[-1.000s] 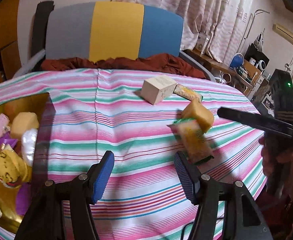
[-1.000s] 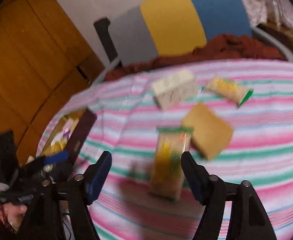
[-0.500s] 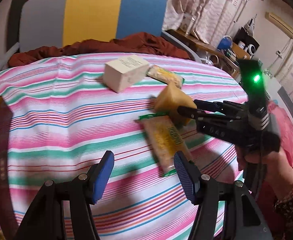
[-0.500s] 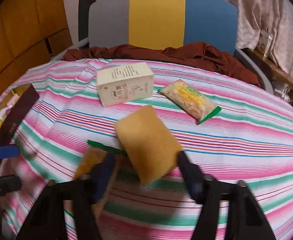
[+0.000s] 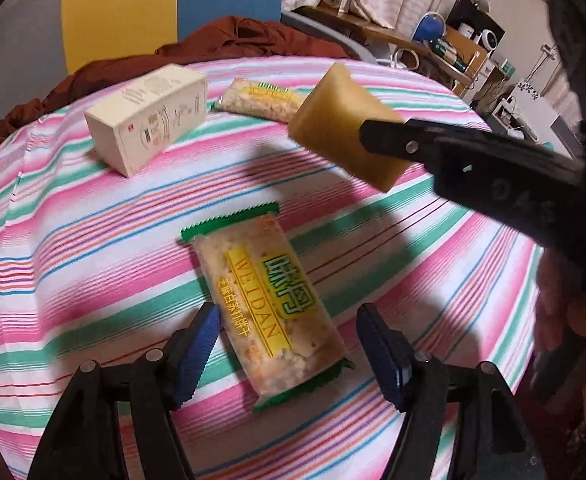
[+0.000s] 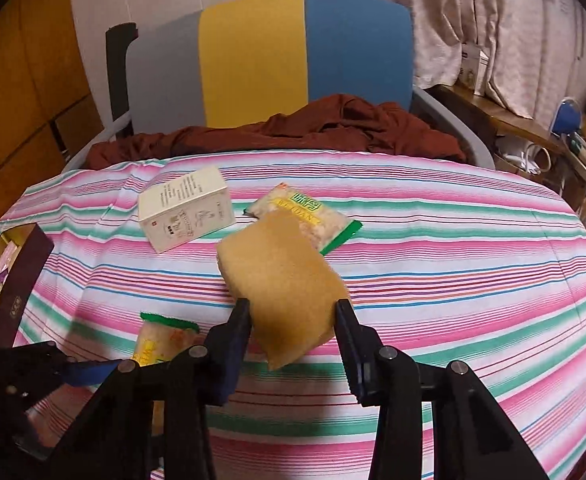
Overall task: Organize objects
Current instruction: 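Grasp a WEIDAN packet with the left tool while the right tool grasps a tan sponge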
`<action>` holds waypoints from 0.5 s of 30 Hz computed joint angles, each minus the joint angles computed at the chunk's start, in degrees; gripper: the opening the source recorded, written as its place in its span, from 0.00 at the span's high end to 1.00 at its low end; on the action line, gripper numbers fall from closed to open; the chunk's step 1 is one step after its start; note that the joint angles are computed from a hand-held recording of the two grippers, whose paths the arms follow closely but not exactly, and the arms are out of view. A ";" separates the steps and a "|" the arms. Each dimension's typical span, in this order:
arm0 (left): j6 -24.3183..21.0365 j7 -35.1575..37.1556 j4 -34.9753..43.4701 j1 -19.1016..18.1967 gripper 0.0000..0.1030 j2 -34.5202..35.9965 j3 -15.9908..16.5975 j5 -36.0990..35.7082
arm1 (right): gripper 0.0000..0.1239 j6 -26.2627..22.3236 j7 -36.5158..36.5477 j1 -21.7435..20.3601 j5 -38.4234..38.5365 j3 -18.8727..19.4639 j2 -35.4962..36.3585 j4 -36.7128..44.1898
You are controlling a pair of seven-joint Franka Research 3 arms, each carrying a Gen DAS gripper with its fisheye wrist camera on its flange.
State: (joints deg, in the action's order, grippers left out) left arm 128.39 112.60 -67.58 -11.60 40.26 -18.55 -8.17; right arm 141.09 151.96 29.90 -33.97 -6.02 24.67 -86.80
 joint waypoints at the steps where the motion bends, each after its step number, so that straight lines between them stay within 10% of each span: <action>1: 0.21 0.05 -0.22 -0.01 0.31 0.04 0.10 0.14 | 0.66 -0.29 0.08 0.11 -0.22 -0.13 0.00 0.06; 7: 6.93 2.57 -7.64 0.72 0.50 -3.90 0.12 1.58 | 0.66 -1.30 -0.26 0.63 -1.58 -0.31 0.52 0.88; 15: 11.22 4.45 -14.91 4.32 0.51 -8.62 -0.92 -1.78 | 0.66 -1.41 -0.82 1.34 -3.47 -0.40 0.90 1.46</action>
State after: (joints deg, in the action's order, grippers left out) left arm 139.60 117.04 -82.49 -7.28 31.64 -19.47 -9.96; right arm 139.68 151.13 31.24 -37.44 -6.43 25.56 -85.34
